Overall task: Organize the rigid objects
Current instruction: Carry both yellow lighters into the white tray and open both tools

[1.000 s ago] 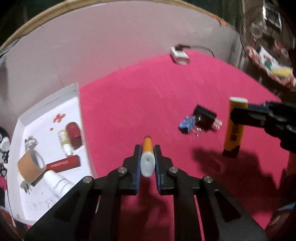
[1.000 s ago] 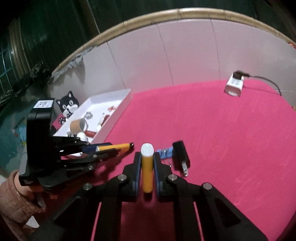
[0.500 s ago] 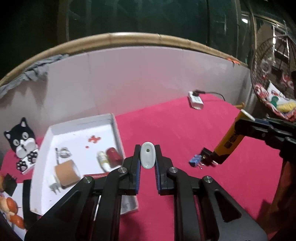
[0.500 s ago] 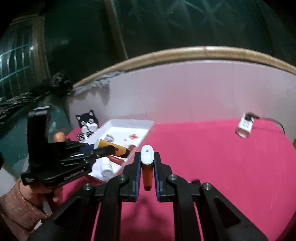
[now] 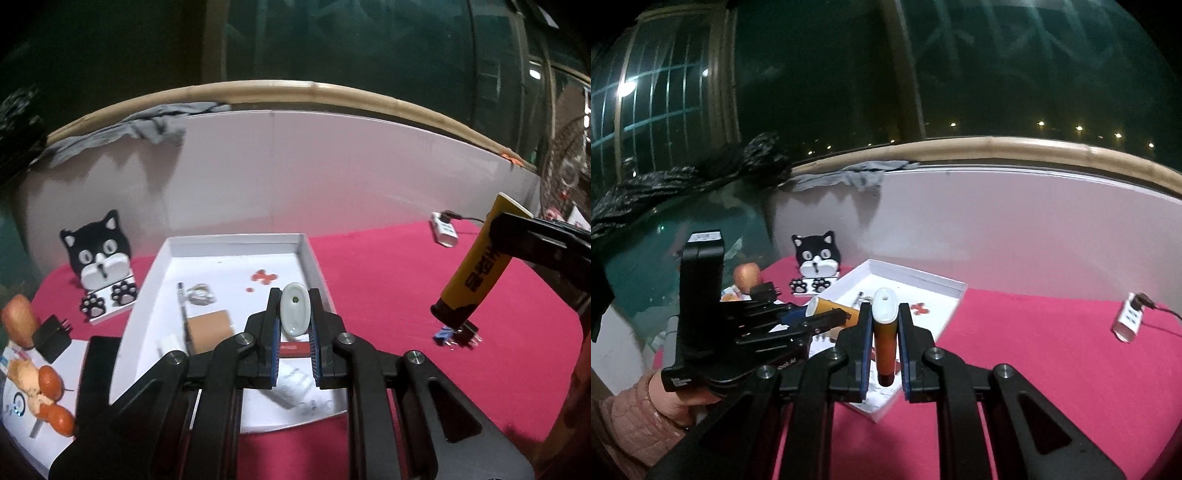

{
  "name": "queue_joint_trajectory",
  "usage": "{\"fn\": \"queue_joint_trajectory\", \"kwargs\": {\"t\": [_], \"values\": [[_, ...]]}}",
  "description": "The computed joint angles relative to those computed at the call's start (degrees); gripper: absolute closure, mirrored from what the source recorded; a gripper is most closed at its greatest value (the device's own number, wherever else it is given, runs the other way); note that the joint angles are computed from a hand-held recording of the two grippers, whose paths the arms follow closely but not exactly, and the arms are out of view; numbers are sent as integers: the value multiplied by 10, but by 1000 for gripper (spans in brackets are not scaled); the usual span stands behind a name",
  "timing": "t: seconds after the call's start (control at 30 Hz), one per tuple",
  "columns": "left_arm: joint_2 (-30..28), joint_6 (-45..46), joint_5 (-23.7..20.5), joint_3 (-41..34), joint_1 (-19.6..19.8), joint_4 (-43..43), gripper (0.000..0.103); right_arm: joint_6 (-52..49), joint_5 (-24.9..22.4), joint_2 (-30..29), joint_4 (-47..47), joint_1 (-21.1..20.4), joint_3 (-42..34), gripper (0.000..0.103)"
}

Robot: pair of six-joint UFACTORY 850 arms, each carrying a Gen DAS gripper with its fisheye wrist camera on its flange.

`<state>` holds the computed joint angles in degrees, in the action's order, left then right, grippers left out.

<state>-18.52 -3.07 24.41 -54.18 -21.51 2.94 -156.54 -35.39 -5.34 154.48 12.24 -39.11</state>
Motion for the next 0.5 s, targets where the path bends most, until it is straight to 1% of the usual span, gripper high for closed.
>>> {"fn": "queue_joint_trajectory", "kwargs": {"t": [0.27,0.4,0.5], "values": [[-20,3,-5,-17,34,-16,91,12,29,-41,-23,29,-53,93],[-38,-29,-20,-43,57,0,91,26,48,-66,-40,36,-80,93],[-58,-28,-39,-73,69,-6,91,54,63,-92,-63,39,-106,93]]}}
